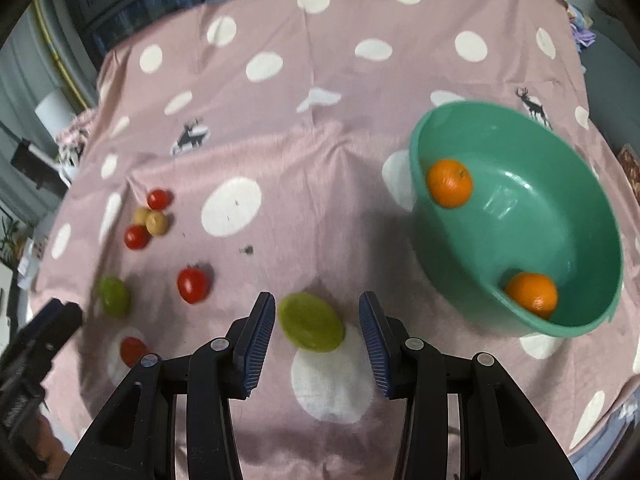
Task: Organize fruits
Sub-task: 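Move the right tool back over the large green mango, then lower the right tool around the green mango and close its fingers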
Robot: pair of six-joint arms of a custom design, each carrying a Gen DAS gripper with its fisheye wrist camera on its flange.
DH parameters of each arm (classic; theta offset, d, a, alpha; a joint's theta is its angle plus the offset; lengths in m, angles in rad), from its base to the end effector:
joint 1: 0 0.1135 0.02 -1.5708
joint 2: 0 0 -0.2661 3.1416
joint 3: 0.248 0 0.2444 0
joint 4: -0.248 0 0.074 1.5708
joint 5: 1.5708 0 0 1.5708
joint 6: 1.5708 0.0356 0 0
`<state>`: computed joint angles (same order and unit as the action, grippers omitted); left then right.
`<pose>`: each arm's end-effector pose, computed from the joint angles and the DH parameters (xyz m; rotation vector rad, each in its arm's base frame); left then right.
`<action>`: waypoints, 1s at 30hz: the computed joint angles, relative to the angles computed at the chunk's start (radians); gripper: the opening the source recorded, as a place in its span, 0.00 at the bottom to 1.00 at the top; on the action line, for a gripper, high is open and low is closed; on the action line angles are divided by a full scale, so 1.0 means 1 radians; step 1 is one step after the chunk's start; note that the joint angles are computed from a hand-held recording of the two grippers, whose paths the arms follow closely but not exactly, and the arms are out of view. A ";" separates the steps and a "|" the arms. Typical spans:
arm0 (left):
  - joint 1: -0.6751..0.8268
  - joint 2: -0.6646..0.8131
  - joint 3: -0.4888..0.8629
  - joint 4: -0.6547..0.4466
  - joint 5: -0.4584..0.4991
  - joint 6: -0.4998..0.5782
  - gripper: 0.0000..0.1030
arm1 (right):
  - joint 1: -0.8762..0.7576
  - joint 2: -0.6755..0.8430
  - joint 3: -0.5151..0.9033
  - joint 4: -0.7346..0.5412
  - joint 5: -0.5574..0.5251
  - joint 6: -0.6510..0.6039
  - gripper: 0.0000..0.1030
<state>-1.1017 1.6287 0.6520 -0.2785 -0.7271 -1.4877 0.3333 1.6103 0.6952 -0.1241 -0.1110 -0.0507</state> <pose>0.1337 -0.2114 0.1208 -0.5927 2.2881 -0.1165 0.2614 0.0947 0.1339 -0.5389 2.5644 0.2446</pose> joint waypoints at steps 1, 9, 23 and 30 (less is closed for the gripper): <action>0.003 -0.002 -0.003 0.008 0.005 0.006 0.73 | 0.006 0.015 0.005 -0.002 0.012 0.001 0.43; 0.015 0.003 -0.009 0.036 0.025 0.021 0.73 | 0.049 0.095 0.027 -0.006 0.051 -0.009 0.43; 0.027 0.007 -0.017 0.062 0.047 0.035 0.73 | 0.146 0.157 0.010 0.075 0.161 0.000 0.41; 0.028 0.002 -0.023 0.065 0.050 0.026 0.73 | 0.159 0.154 0.004 0.089 0.136 -0.007 0.37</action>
